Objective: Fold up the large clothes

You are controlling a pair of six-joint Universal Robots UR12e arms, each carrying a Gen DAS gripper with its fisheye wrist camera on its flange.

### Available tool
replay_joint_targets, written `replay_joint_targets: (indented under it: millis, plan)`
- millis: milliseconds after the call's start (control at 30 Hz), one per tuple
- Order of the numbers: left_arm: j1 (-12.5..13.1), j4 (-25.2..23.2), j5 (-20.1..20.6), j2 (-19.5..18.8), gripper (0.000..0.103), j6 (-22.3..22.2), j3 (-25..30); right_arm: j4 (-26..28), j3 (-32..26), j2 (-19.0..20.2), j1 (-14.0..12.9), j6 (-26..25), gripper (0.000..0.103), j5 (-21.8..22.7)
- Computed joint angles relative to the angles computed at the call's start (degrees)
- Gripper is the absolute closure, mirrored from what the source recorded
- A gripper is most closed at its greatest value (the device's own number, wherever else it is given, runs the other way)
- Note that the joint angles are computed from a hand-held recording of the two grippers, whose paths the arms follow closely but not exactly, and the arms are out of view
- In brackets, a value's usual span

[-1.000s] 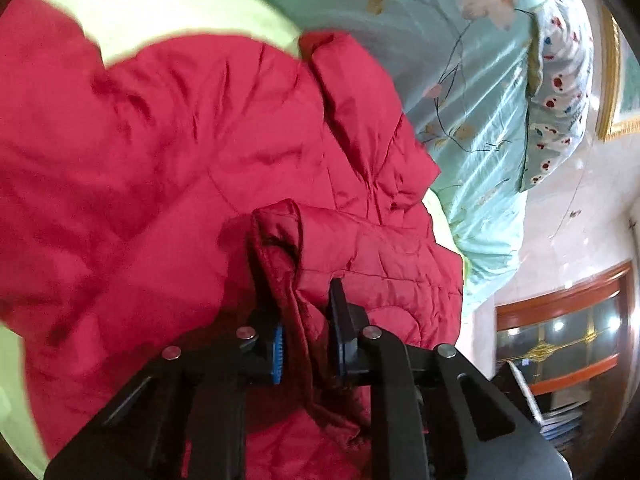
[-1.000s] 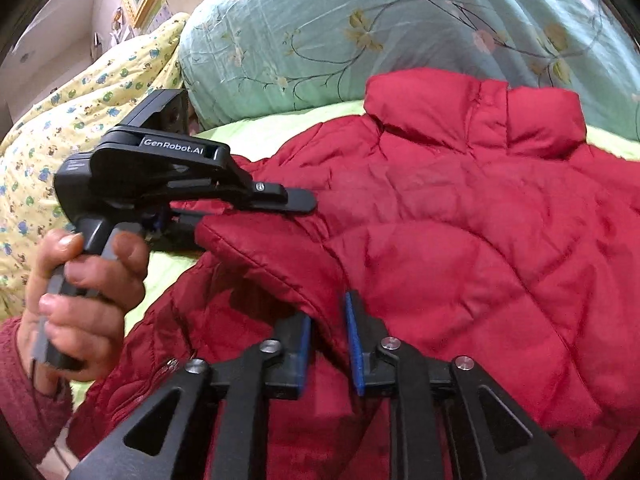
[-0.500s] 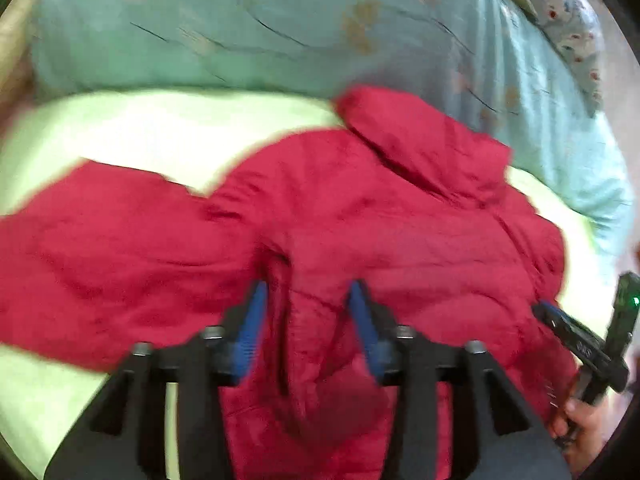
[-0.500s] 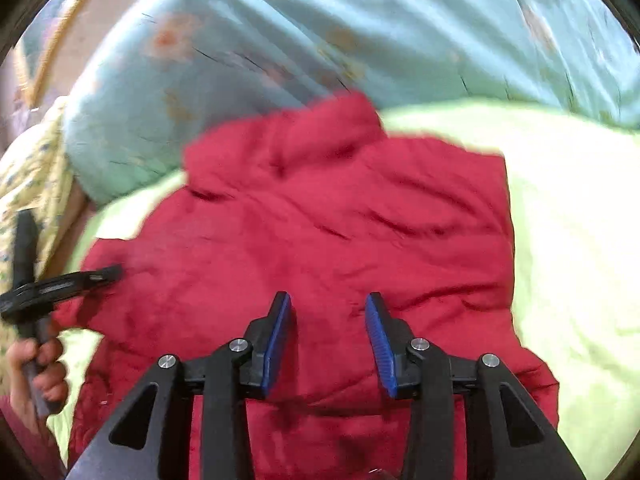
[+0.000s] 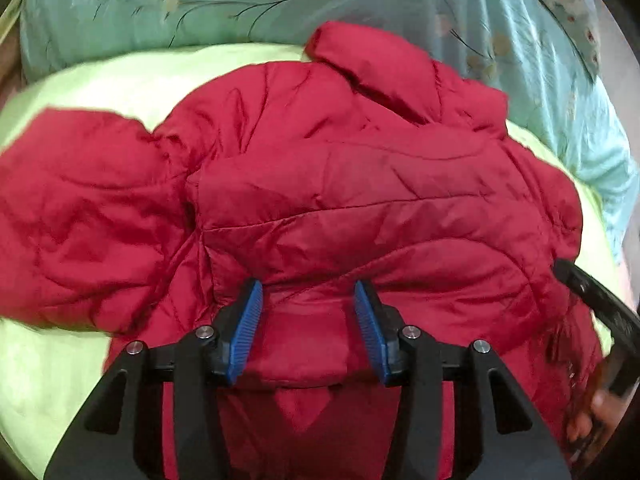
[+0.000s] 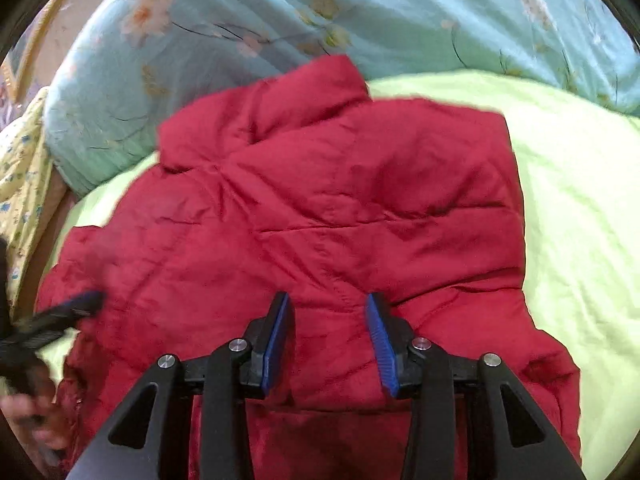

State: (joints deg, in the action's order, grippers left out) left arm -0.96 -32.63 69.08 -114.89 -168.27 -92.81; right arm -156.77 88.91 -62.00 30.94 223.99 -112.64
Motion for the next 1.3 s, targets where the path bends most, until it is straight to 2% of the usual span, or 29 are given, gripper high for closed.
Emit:
replay_joint_targets:
  millis: [133,300,367,467,567,600,700,900,1167,1300]
  plan:
    - [-0.27,-0.27,1.18,-0.08,0.056,-0.20,0.43,2.17,-4.01,1.92,1.12,-6.47,0.061,0.38]
    - [0.23,-0.24,-0.34,-0.48,0.057,0.68,0.55,9.70,-7.28,4.70,0.27,-5.63,0.058,2.71]
    - [0.13,-0.13,0.24,-0.08,0.057,0.87,0.08,7.68,-6.78,5.15,-0.30,-5.53,0.057,3.94]
    - [-0.22,-0.31,0.98,0.26,0.057,0.37,0.03,8.45,-7.18,5.24,-0.34,-4.94,0.057,3.85]
    - [1.06,-1.23,-3.44,1.46,0.053,-0.49,-0.93,8.74,-7.32,5.04,-0.18,-4.49,0.057,3.78]
    - [1.98,-1.07,-6.08,2.02,0.053,-1.22,-1.60,8.13,-6.74,4.55,-0.19,-3.82,0.057,4.24]
    - [3.66,-1.06,-9.61,3.14,0.053,-2.75,-2.86,4.41,-4.72,3.09,0.11,-2.50,0.055,5.01]
    - [6.61,-1.02,-12.85,4.87,0.053,-5.86,-5.45,0.34,-2.79,1.21,1.63,-2.95,0.055,5.23]
    - [9.46,0.38,-15.42,5.63,0.053,-10.21,-7.60,-2.06,-0.48,-0.88,3.21,-2.04,0.055,6.96]
    - [11.03,1.15,-15.92,5.40,0.044,-13.35,-8.05,-3.18,1.12,-2.13,4.32,-2.10,0.052,6.92]
